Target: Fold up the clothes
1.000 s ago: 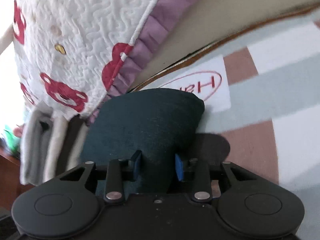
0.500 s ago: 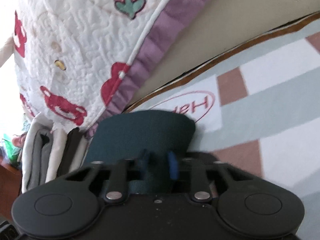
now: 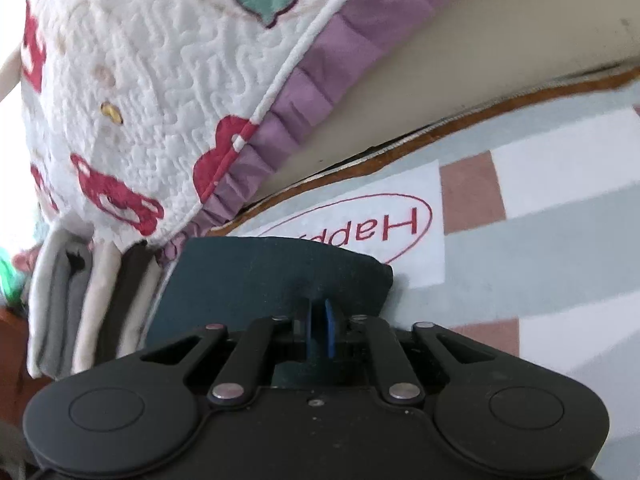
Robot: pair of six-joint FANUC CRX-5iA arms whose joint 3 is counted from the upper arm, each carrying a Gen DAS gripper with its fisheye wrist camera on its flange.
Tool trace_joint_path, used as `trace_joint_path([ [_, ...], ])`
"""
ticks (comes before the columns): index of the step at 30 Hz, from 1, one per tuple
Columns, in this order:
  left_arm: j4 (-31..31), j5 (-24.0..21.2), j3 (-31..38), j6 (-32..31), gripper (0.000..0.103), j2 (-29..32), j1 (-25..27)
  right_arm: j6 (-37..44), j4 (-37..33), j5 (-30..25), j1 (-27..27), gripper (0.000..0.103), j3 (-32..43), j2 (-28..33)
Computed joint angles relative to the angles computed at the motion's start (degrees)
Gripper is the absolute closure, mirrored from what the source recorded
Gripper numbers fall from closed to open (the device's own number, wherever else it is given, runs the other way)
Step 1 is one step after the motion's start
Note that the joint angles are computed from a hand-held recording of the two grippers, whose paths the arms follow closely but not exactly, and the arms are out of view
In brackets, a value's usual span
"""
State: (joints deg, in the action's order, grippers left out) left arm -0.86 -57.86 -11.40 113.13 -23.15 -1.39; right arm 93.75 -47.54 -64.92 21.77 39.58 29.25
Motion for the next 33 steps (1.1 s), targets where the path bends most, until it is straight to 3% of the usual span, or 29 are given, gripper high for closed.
trace_joint_path([
  [3, 11.9, 3.1, -3.3, -5.2, 0.093, -1.0, 8.1, 9.0, -1.0, -0.7, -0.1, 0.09, -4.7, -4.8],
  [6, 14.5, 9.2, -8.2, -6.5, 0.084, -2.9, 11.9, 20.5, 2.8, -1.1, 1.7, 0.09, -8.7, -9.5],
  [8, 16.6, 14.8, -12.8, -8.7, 0.084, -5.2, 14.3, 25.6, 4.1, -0.4, 2.6, 0.09, -11.0, -11.8],
  [10, 19.4, 20.6, -17.4, -11.5, 0.083, -7.2, 16.6, 27.5, 5.4, -0.6, 3.9, 0.089, -11.0, -12.1],
  [11, 18.7, 21.4, -17.9, -12.0, 0.083, -7.2, 17.2, 28.4, 6.0, -0.7, 4.5, 0.089, -11.0, -12.2],
  [16, 24.1, 16.7, -20.4, -24.3, 0.097, -5.6, 23.8, 29.7, 12.6, -1.5, 10.7, 0.082, -9.1, -9.5],
  [20, 25.9, 18.7, -22.0, -24.6, 0.1, -4.8, 25.9, 34.0, 12.0, -4.5, 13.4, 0.084, -10.7, -10.1],
  [23, 22.5, 20.1, -21.1, -22.3, 0.1, -3.3, 25.5, 33.0, 11.6, -8.8, 13.5, 0.098, -7.1, -8.3],
  [25, 22.1, 20.5, -21.0, -22.3, 0.1, -2.9, 25.4, 33.9, 10.1, -13.6, 13.1, 0.092, -3.5, -6.2],
  [28, 21.2, 20.8, -20.7, -21.8, 0.1, -2.3, 25.1, 33.7, 10.3, -14.1, 13.7, 0.092, -1.1, -5.4],
  [29, 21.0, 20.5, -20.6, -21.5, 0.1, -2.4, 25.2, 32.0, 8.8, -12.4, 13.1, 0.084, -1.4, -5.7],
  [30, 20.9, 20.1, -20.4, -21.2, 0.1, -2.3, 25.3, 30.2, 7.4, -10.6, 12.5, 0.064, -1.8, -6.2],
  [32, 17.0, 18.3, -18.4, -17.1, 0.097, -1.8, 25.3, 26.9, 11.0, -6.2, 13.9, 0.056, -3.1, -6.4],
  [33, 12.2, 16.3, -16.3, -12.8, 0.087, -1.3, 24.8, 26.6, 12.9, -6.1, 14.9, 0.056, -3.2, -5.9],
])
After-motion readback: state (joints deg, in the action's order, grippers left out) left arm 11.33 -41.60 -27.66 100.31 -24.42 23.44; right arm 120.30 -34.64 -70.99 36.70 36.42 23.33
